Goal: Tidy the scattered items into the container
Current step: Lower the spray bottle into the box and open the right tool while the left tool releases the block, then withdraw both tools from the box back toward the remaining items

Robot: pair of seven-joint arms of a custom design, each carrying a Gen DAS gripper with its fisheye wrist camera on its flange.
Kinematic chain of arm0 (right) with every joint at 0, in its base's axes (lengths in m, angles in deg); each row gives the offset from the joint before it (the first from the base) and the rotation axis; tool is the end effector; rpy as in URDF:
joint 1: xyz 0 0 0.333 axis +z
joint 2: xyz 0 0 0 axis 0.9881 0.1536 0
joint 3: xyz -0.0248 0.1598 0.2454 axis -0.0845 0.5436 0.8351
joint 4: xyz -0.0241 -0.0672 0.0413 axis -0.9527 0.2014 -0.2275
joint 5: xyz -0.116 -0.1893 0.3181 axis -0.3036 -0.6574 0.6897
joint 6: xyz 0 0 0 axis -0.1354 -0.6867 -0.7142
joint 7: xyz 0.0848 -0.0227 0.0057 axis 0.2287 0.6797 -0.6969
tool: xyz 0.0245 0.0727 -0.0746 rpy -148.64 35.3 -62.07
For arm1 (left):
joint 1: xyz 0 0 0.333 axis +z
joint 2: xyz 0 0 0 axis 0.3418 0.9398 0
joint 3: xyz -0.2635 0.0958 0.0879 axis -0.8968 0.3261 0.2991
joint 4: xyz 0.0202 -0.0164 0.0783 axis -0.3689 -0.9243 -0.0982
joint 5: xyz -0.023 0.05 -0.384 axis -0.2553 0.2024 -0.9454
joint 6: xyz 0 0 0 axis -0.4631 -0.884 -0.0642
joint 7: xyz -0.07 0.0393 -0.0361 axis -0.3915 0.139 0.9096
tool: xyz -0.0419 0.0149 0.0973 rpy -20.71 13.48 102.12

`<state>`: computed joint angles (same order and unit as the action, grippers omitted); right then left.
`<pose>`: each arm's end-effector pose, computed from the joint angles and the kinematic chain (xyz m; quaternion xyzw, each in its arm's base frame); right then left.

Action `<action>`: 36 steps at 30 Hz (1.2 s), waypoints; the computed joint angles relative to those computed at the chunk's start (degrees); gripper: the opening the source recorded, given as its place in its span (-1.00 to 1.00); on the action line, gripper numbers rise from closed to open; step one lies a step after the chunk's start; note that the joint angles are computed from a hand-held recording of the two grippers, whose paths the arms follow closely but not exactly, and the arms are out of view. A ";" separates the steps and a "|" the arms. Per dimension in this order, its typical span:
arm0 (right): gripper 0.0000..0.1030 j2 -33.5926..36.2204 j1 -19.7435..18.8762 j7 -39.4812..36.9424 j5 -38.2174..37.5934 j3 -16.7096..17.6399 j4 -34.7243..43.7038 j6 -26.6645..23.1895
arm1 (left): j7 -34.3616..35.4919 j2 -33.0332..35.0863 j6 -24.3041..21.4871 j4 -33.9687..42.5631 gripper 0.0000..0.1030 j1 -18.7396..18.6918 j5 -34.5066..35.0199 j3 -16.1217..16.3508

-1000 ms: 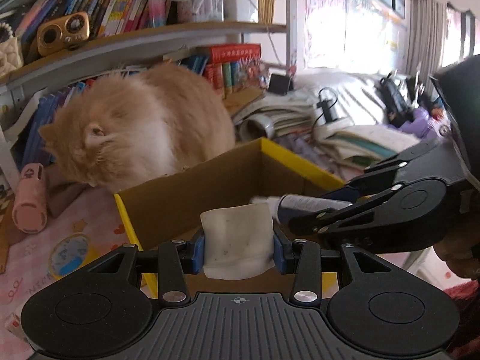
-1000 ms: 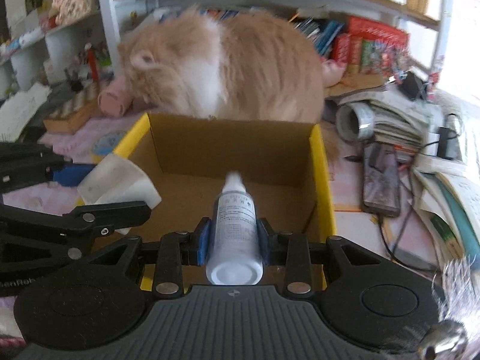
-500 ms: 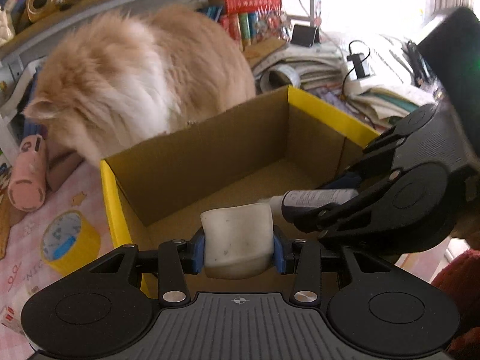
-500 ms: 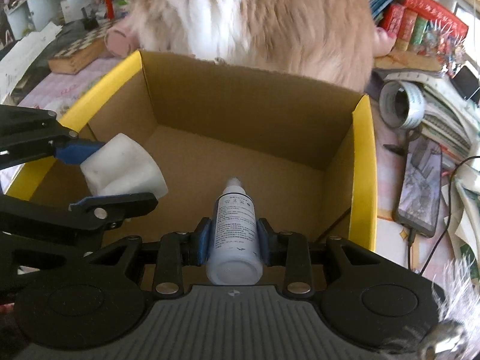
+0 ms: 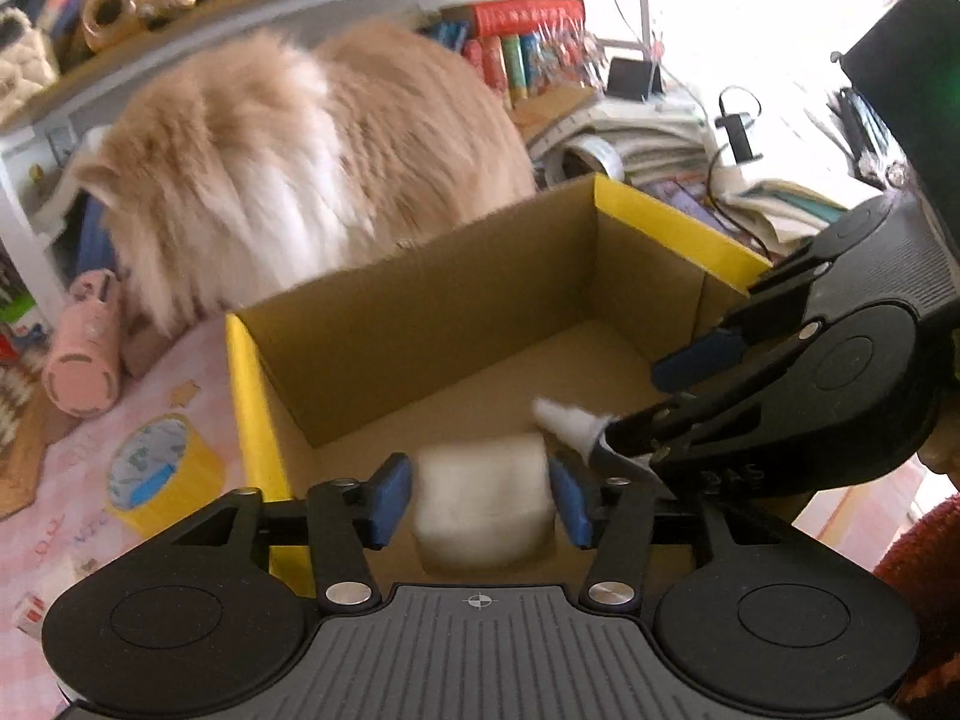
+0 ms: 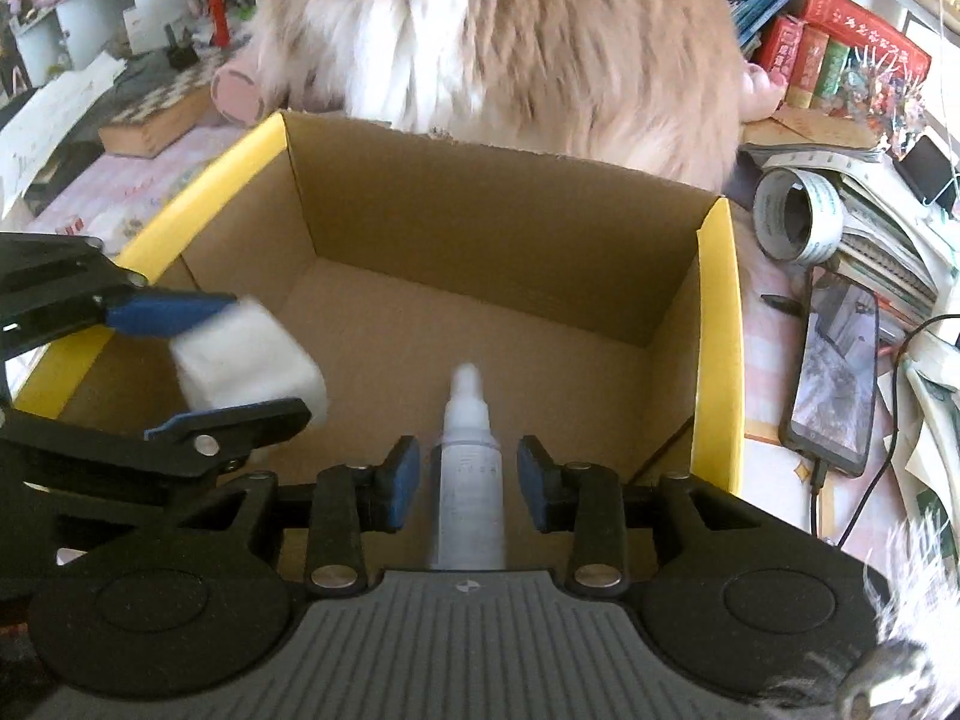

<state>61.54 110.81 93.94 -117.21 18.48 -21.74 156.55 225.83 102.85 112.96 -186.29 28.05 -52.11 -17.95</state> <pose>0.6219 0.3001 0.3381 -0.6148 0.7254 -0.2311 0.2060 0.6818 -0.1260 0.3416 -0.2354 0.8861 -0.3611 0.1701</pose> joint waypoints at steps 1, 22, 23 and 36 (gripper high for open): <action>-0.30 -0.30 0.47 1.05 -0.69 -0.49 -0.37 0.23 | 1.01 -0.37 0.26 -0.44 0.13 0.79 -1.26 -0.76; -0.24 -8.78 5.93 30.80 -28.41 1.60 -6.16 -9.30 | 25.98 -14.65 -5.85 -12.90 0.45 3.15 -32.97 2.53; -0.24 -8.95 6.03 31.90 -29.44 2.26 -6.10 -10.57 | 27.01 -15.23 -6.47 -13.49 0.47 2.98 -33.99 3.22; -0.23 -7.63 9.34 39.72 -29.18 8.28 -2.60 -25.37 | 27.13 -19.29 -15.64 -17.81 0.51 0.24 -33.72 14.14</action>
